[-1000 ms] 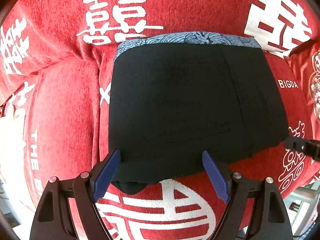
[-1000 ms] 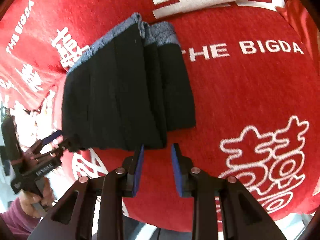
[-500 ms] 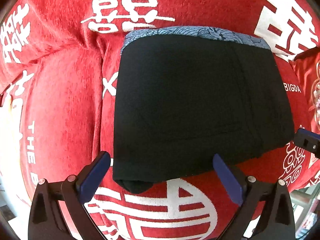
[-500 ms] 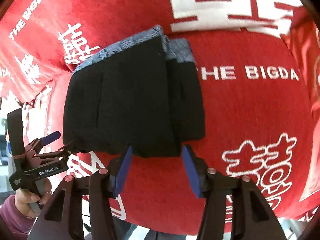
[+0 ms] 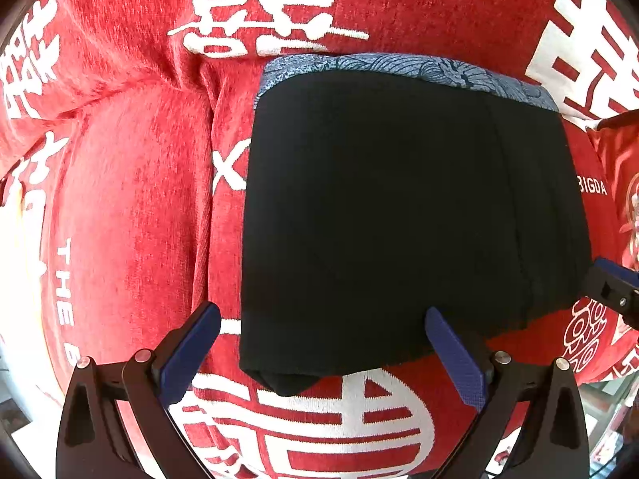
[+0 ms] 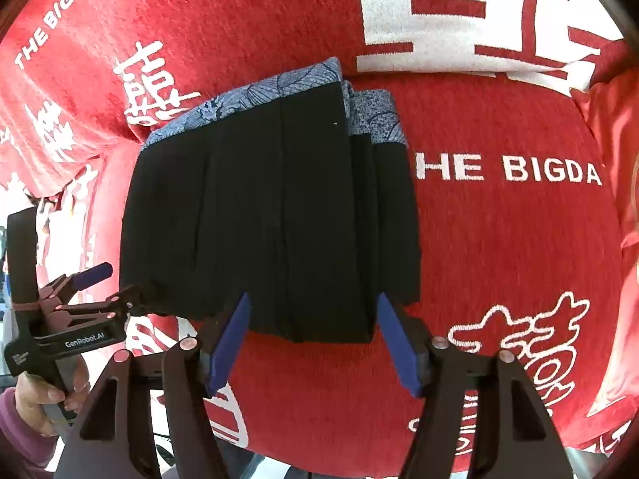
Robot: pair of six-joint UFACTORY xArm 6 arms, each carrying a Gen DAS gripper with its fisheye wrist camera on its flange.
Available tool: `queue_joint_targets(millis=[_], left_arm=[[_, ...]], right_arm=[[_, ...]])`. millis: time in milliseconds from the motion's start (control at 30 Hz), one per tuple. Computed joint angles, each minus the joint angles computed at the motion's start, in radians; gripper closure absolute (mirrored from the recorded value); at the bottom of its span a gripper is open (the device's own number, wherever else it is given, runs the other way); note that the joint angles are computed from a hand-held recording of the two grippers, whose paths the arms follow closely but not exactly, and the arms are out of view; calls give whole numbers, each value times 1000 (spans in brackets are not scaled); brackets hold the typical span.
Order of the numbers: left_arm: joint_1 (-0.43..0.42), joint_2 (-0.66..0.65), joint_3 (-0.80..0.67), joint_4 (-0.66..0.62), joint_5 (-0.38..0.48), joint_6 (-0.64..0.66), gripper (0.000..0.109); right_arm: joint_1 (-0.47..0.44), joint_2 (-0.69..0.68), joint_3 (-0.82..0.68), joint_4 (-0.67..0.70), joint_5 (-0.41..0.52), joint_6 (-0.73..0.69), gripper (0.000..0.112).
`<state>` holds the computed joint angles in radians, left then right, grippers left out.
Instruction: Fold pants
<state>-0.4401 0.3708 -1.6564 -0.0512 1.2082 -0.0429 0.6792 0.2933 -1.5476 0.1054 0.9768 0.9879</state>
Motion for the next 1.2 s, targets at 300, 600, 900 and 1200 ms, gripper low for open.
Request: queue_joint_targets(millis=[300,600,900,1200], left_arm=[[-1,18,-29,-13,22,-1,6],[30,62,-111,-79,33,0,6],[75,170,-253,-131,47,-11,6],[92,255,-340,-151,75,-7,6]], right_arm=[[-2,-1,7,13,2,3,43],[-9,-6,17,15,1,-3,41],[-17,-42,76,19,-21,-12,40],[-59,-118,235,103,-208,-91,29]])
